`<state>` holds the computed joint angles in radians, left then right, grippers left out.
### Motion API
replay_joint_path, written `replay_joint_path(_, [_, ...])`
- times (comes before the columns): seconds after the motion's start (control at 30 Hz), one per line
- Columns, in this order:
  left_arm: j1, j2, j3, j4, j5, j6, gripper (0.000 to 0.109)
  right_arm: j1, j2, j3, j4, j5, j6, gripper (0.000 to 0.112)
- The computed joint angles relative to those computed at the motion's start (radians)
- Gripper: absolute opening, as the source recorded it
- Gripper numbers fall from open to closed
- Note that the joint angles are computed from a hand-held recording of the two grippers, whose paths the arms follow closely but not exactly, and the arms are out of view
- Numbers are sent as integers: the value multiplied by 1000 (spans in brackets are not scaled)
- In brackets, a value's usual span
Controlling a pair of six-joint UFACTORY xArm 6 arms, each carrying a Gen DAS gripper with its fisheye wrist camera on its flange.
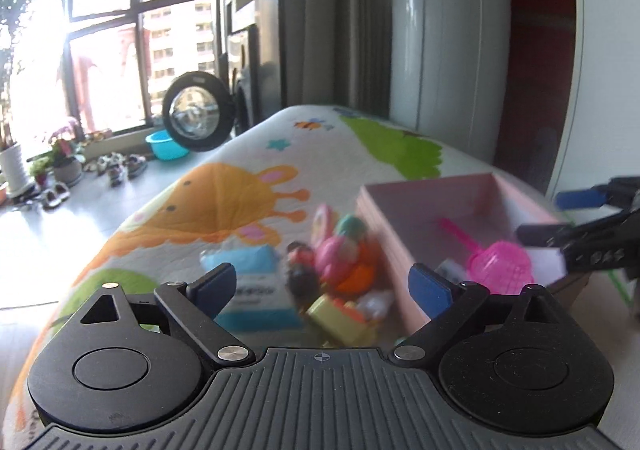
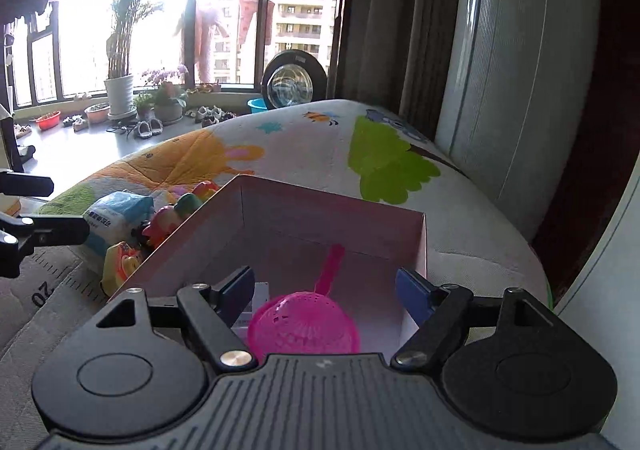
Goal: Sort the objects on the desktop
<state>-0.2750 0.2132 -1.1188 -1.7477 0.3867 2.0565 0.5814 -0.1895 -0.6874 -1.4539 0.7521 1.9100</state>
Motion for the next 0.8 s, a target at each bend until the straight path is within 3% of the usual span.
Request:
replay_joint_path(0.1, [31,13,19,-69,-65,98,100,80,-35,28,-5,18,15,81])
replay_joint_path(0.17, [55,24,26,-67,-77,93,100,125,-18,16,22,-3,-19,81])
replay_joint_path(0.23, [82,34,31,-11,-63,21,100,152,34,-16,55,-37,-76,71])
replay_joint_path(0.3, [102,41,33,37,-52,-44,100,139,100,-62,108,-111,-148,51])
replay_joint_path(0.43, [135,22,55,58,5,-55,100,117,222,-154,156,-133,-182,51])
replay_joint_path(0.57, [154,-4,81,50,61,-36,101,83,293,-204,112,-219,-131,52])
replay_joint_path(0.7, [141,1,73,50,67,-34,101,67,316,-223,-17,-423,-63,54])
replay_joint_path(0.8, [117,-3,68,50,77,-38,100,132,308,-215,-54,-361,-50,61])
